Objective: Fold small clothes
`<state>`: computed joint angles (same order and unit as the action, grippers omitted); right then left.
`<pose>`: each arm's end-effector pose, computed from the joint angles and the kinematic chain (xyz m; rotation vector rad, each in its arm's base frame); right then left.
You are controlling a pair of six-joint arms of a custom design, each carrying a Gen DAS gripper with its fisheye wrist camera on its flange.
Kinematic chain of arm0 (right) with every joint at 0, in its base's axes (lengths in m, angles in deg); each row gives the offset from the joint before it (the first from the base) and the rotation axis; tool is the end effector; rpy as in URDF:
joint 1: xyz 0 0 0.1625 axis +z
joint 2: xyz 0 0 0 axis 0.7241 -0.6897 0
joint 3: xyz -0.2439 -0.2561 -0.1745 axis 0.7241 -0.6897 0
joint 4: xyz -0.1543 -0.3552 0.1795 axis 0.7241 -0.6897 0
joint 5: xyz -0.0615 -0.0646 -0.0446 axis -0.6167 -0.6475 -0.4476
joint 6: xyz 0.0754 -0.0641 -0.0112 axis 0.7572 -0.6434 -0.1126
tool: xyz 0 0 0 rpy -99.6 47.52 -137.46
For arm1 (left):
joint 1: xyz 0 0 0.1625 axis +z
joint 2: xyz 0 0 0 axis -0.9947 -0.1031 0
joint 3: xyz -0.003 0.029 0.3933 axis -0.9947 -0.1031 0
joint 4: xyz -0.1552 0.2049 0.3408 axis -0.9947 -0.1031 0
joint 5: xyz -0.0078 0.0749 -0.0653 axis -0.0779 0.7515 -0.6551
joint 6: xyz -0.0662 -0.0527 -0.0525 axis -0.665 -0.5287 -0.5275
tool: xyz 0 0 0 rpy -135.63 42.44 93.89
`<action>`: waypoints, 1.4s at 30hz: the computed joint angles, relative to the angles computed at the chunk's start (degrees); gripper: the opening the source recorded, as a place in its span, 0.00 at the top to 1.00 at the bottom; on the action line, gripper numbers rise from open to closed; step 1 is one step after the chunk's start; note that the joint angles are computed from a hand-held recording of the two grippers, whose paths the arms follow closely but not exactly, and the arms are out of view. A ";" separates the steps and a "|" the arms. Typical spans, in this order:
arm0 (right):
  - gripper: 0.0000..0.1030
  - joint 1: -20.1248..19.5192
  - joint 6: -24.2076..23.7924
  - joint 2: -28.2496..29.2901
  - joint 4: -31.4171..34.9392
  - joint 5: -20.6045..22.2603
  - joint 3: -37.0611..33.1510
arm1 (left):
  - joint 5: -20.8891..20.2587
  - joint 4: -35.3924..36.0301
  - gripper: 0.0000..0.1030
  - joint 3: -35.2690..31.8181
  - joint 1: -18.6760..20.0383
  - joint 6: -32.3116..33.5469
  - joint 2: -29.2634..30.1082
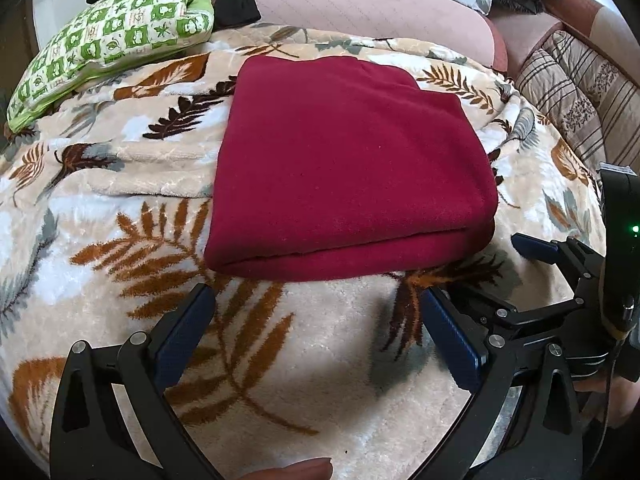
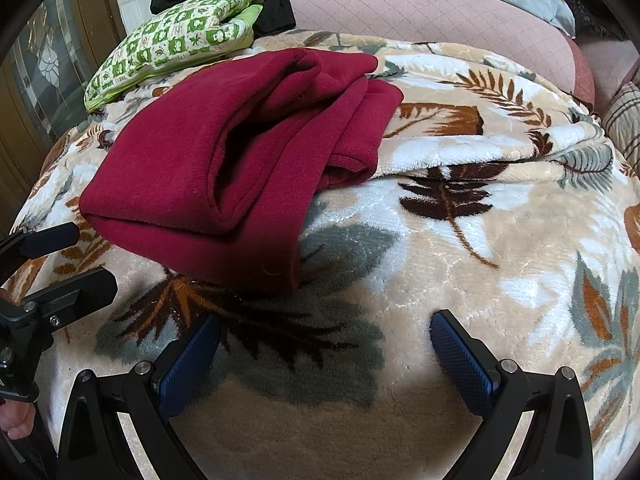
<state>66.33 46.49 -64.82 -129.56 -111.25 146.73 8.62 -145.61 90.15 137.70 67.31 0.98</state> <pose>0.3348 -0.5773 0.0277 0.8857 -2.4543 0.4865 -0.1139 -0.5157 0.2956 0.1770 2.2873 -0.7994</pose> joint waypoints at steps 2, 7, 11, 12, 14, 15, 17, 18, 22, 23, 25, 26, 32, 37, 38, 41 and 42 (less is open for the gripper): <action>0.00 -0.01 0.08 0.01 0.06 0.15 -0.05 | 0.10 0.36 0.00 -0.03 0.03 -0.45 -0.03; 0.00 -0.08 0.20 0.09 0.30 0.49 -0.30 | 0.19 0.65 0.00 -0.14 0.13 -1.18 -0.17; 0.00 -0.02 0.23 0.20 0.36 0.47 -0.41 | 0.17 1.06 0.00 -0.29 0.16 -1.56 -0.13; 0.00 -0.11 0.18 0.08 0.31 0.52 -0.28 | 0.17 1.03 0.00 -0.27 0.14 -1.58 -0.13; 0.00 -0.13 0.10 0.05 0.36 0.62 -0.27 | 0.19 1.11 0.00 -0.29 0.14 -1.59 -0.12; 0.00 -0.15 0.07 0.04 0.35 0.62 -0.26 | 0.20 1.18 0.00 -0.28 0.14 -1.65 -0.12; 0.00 -0.14 0.06 0.09 0.36 0.62 -0.30 | 0.23 1.26 0.00 -0.27 0.13 -1.73 -0.08; 0.00 -0.12 0.08 0.12 0.38 0.62 -0.35 | 0.25 1.29 0.00 -0.27 0.13 -1.75 -0.07; 0.00 -0.16 0.21 0.00 0.61 0.77 -0.35 | 0.38 1.07 0.00 -0.34 0.19 -1.74 0.18; 0.00 -0.14 0.23 -0.02 0.48 0.75 -0.24 | 0.61 1.18 0.00 -0.23 0.15 -1.96 0.16; 0.00 0.31 0.10 -0.02 0.12 -0.17 0.03 | 0.56 1.86 0.00 -0.29 0.30 -2.13 0.13; 0.00 0.57 0.27 -0.16 -0.11 -0.80 0.34 | 0.69 2.17 0.00 -0.31 0.32 -2.26 0.11; 0.00 2.03 7.29 -2.87 3.53 -5.72 2.57 | 1.19 3.56 0.00 -0.70 0.58 -3.64 0.03; 0.15 3.26 4.39 -6.52 -9.00 0.68 6.88 | 3.60 2.32 0.00 -0.43 0.23 -5.34 -1.09; 0.14 3.24 2.63 -6.91 -12.34 4.24 7.29 | 3.61 0.44 0.00 -0.30 0.11 -4.60 -1.81; 0.13 2.08 3.21 -7.03 -11.08 14.34 4.54 | 2.27 -6.64 0.01 -1.22 0.63 -0.49 -3.27; 0.13 1.28 5.67 -6.48 -8.71 16.76 2.63 | 0.32 -7.33 0.01 -2.99 1.72 0.53 -3.03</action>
<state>67.61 52.16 -71.30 -138.28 -94.49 149.36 8.93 -152.94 87.16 139.41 67.84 -2.06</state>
